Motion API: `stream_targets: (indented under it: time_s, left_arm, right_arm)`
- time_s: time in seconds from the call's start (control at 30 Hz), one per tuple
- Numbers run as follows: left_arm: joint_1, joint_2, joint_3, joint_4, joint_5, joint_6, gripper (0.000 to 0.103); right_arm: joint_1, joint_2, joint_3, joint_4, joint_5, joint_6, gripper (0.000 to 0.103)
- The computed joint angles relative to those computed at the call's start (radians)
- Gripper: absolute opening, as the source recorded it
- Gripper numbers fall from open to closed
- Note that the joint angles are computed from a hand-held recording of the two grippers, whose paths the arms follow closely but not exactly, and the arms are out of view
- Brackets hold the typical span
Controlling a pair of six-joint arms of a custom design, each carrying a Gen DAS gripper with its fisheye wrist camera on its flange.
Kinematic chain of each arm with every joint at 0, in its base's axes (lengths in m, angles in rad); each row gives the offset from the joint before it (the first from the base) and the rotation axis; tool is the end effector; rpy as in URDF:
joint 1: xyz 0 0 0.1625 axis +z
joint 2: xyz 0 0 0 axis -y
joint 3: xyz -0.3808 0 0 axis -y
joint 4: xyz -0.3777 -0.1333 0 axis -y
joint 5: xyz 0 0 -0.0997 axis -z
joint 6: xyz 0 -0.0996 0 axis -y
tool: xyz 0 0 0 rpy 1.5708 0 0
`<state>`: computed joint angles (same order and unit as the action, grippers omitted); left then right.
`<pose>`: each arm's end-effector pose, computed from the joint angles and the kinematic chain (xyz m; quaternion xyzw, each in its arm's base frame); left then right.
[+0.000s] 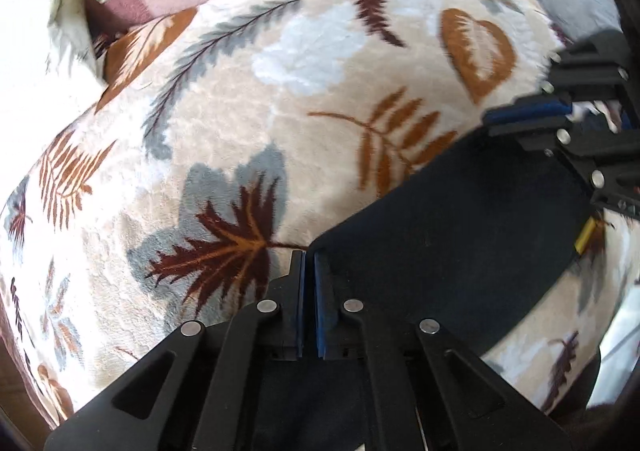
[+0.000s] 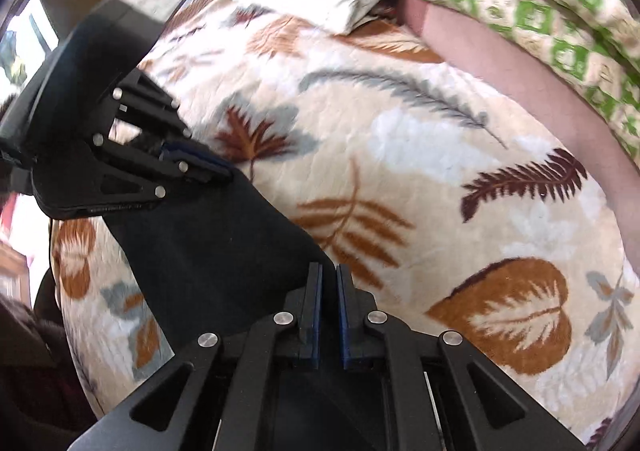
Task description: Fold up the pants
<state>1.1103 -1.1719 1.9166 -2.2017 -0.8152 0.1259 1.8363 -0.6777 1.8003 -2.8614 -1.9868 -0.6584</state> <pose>-0.0489 -0.5522 0.1741 0.2883 0.8823 -0.0092 0.3719 0.2404 -0.5293 -0.0123 0.4190 -0.8805 0.0404 0.2178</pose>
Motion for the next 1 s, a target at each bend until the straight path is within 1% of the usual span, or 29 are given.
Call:
stream_targets:
  time_s: [0.1, 0.17, 0.23, 0.27, 0.3, 0.37, 0.4, 0.43, 0.47, 0.5, 0.53, 0.57, 0.6, 0.63, 0.67, 0.7, 0.73, 0.77, 0.8, 0.83, 0.9, 0.93, 0.97, 1.0]
  left_arm:
    - [0.026, 0.046, -0.031, 0.009, 0.0, -0.02, 0.003]
    - [0.028, 0.055, -0.028, 0.027, 0.001, -0.031, 0.003]
    - [0.027, 0.045, -0.018, 0.027, -0.004, -0.042, 0.003]
    - [0.031, 0.037, -0.028, 0.049, -0.024, -0.064, 0.004]
    - [0.04, 0.025, -0.044, 0.078, -0.05, -0.091, 0.004]
    - [0.059, -0.015, -0.077, 0.133, -0.126, -0.131, 0.004]
    - [0.06, -0.038, -0.079, 0.143, -0.132, -0.15, 0.004]
    - [0.057, -0.068, -0.075, 0.154, -0.13, -0.171, 0.004]
    - [0.056, -0.097, -0.073, 0.164, -0.138, -0.182, 0.004]
    - [0.057, -0.13, -0.069, 0.172, -0.151, -0.196, 0.004]
    - [0.058, -0.168, -0.052, 0.173, -0.166, -0.219, 0.004]
    - [0.052, -0.206, -0.035, 0.173, -0.184, -0.242, 0.004]
    - [0.035, -0.241, -0.009, 0.173, -0.201, -0.265, 0.004]
    - [0.004, -0.251, 0.016, 0.172, -0.208, -0.304, 0.005]
    - [-0.023, -0.265, 0.044, 0.174, -0.223, -0.334, 0.008]
    - [-0.055, -0.27, 0.056, 0.192, -0.246, -0.373, 0.011]
    - [-0.08, -0.276, 0.086, 0.185, -0.284, -0.403, 0.021]
    - [-0.102, -0.279, 0.112, 0.174, -0.331, -0.426, 0.034]
    - [-0.127, -0.273, 0.145, 0.151, -0.377, -0.459, 0.04]
    - [-0.153, -0.259, 0.182, 0.114, -0.435, -0.489, 0.044]
    - [-0.196, -0.214, 0.232, 0.037, -0.539, -0.542, 0.044]
    - [-0.217, -0.169, 0.26, -0.035, -0.608, -0.568, 0.044]
    - [-0.232, -0.131, 0.27, -0.078, -0.647, -0.593, 0.044]
    - [-0.252, -0.086, 0.282, -0.135, -0.683, -0.628, 0.044]
  right_arm:
    - [-0.012, 0.032, -0.021, -0.012, -0.01, 0.022, 0.007]
    - [-0.026, 0.05, -0.025, -0.018, -0.024, 0.031, 0.007]
    - [-0.03, 0.077, -0.031, -0.035, -0.05, 0.044, 0.01]
    - [-0.035, 0.08, -0.033, -0.016, -0.057, 0.061, 0.014]
    - [-0.032, 0.087, -0.033, -0.029, -0.073, 0.072, 0.018]
    - [-0.023, 0.072, -0.021, -0.05, -0.069, 0.11, 0.018]
    - [-0.019, 0.054, -0.009, -0.062, -0.058, 0.136, 0.019]
    - [-0.011, 0.01, 0.032, -0.101, -0.034, 0.171, 0.02]
    - [-0.007, -0.035, 0.076, -0.132, -0.016, 0.194, 0.025]
    - [-0.005, -0.08, 0.118, -0.159, 0.003, 0.221, 0.034]
    - [-0.005, -0.142, 0.179, -0.195, 0.031, 0.251, 0.038]
    - [-0.006, -0.206, 0.242, -0.238, 0.055, 0.275, 0.047]
    - [-0.005, -0.266, 0.303, -0.278, 0.067, 0.297, 0.055]
    - [-0.007, -0.349, 0.389, -0.332, 0.069, 0.33, 0.057]
    - [-0.01, -0.4, 0.434, -0.356, 0.069, 0.35, 0.062]
    - [-0.017, -0.463, 0.493, -0.385, 0.068, 0.374, 0.065]
    - [-0.029, -0.534, 0.556, -0.404, 0.064, 0.401, 0.066]
    - [-0.038, -0.586, 0.602, -0.419, 0.047, 0.432, 0.066]
    - [-0.044, -0.636, 0.649, -0.433, 0.023, 0.464, 0.066]
    - [-0.068, -0.703, 0.703, -0.435, 0.01, 0.491, 0.066]
    - [-0.147, -0.849, 0.809, -0.443, 0.005, 0.545, 0.066]
    - [-0.202, -0.919, 0.855, -0.442, 0.028, 0.565, 0.068]
    - [-0.259, -1.008, 0.893, -0.409, 0.068, 0.569, 0.068]
    - [-0.335, -1.082, 0.931, -0.397, 0.125, 0.561, 0.068]
